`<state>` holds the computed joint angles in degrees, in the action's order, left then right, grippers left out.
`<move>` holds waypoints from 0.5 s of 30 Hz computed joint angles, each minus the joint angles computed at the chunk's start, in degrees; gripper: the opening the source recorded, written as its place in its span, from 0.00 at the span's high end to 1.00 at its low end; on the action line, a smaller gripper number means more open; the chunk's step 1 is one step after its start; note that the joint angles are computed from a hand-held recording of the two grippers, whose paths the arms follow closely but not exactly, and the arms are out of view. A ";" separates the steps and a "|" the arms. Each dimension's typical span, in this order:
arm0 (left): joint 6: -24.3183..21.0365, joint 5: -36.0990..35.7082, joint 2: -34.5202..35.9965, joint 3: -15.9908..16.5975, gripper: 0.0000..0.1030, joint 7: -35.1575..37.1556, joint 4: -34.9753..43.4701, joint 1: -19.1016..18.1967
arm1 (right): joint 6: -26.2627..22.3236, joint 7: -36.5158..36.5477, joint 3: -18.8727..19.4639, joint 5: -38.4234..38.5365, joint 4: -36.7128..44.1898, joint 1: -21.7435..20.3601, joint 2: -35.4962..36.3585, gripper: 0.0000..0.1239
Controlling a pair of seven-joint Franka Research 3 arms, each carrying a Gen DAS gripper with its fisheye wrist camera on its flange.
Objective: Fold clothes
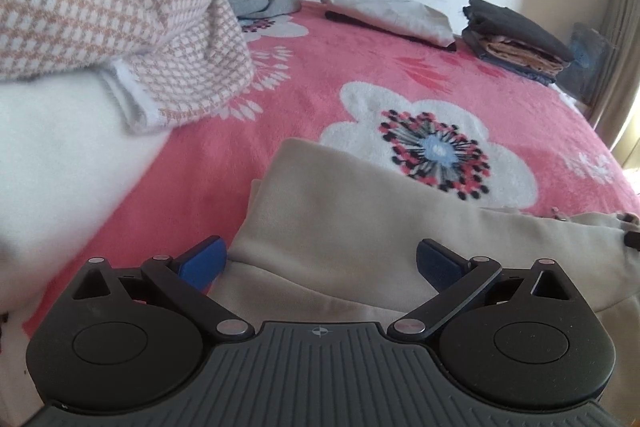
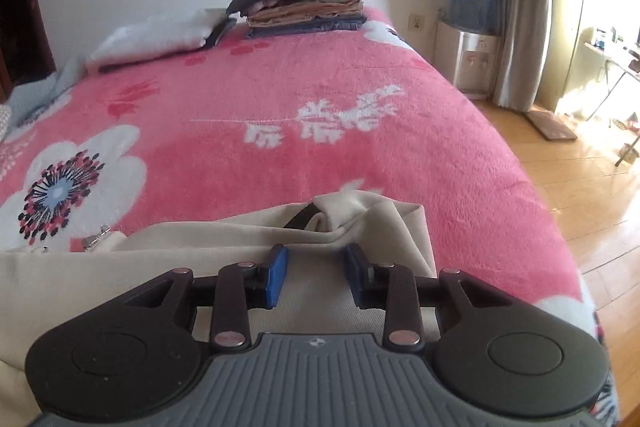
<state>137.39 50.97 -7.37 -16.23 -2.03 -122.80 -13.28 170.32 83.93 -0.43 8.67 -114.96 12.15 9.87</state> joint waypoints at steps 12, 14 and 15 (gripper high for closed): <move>-6.49 -16.50 1.84 -2.55 0.00 12.00 4.30 -5.88 | -9.04 -16.69 5.40 13.03 -17.63 -1.70 -20.67 0.44; -11.21 -16.35 4.47 -3.20 0.00 13.53 7.01 -7.12 | -7.21 -8.73 8.02 1.86 -20.01 -4.06 -20.93 0.42; -13.25 -15.81 5.39 -3.29 0.00 13.53 8.29 -7.72 | -5.06 -6.55 8.76 -1.87 -21.21 -4.54 -20.96 0.39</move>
<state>124.14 35.17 -1.98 -19.52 11.50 -114.51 -21.00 165.26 77.38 8.33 6.80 -136.17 7.61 -11.08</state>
